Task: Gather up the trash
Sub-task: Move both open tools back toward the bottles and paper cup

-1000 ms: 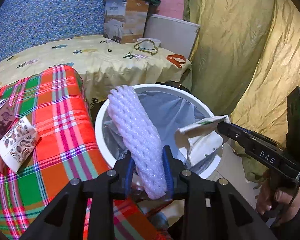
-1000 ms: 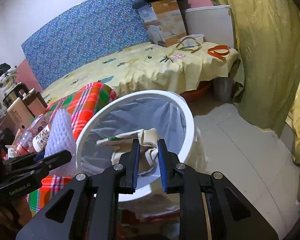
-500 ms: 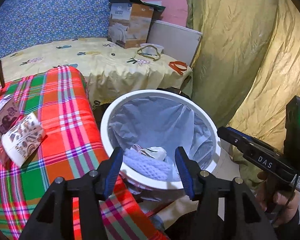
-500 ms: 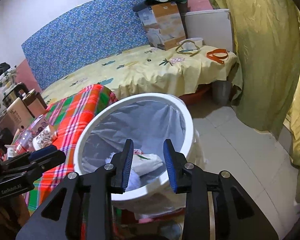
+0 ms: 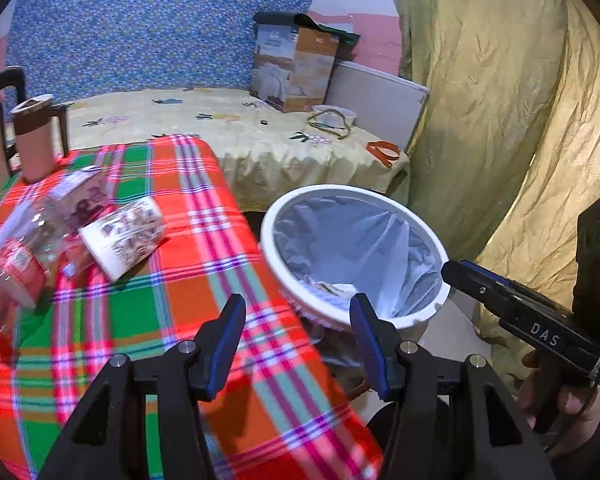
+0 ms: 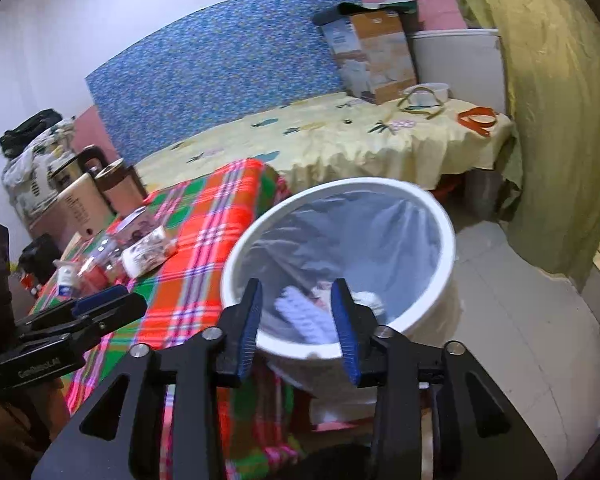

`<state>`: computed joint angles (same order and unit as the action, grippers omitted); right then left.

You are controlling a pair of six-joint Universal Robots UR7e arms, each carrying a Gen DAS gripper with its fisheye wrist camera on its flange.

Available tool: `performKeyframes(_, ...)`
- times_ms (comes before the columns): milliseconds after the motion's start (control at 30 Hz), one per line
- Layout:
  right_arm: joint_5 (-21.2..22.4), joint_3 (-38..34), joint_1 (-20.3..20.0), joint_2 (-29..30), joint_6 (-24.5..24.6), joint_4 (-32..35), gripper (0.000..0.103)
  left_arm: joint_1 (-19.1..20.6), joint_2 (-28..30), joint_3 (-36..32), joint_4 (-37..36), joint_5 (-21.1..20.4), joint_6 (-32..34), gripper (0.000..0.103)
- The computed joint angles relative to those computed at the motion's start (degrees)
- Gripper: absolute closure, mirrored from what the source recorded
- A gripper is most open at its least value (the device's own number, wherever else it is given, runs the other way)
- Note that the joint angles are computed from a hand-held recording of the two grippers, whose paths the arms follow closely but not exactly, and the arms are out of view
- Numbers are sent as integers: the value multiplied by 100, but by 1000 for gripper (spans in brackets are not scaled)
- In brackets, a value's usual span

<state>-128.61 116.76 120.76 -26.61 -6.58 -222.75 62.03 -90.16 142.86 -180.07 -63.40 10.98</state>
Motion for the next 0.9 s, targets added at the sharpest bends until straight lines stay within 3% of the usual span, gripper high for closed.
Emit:
performKeyframes(333,522,-89,105,131,25,502,57,207,-640,378,-10,358,-175,47)
performKeyframes(567,697,-206,219,211,-7,804,57,281,-972,552,-133,739,-137,48)
performKeyframes(900,883,-554,353,409,-83,1242,56,611,-1293,481,-237,898,18,48)
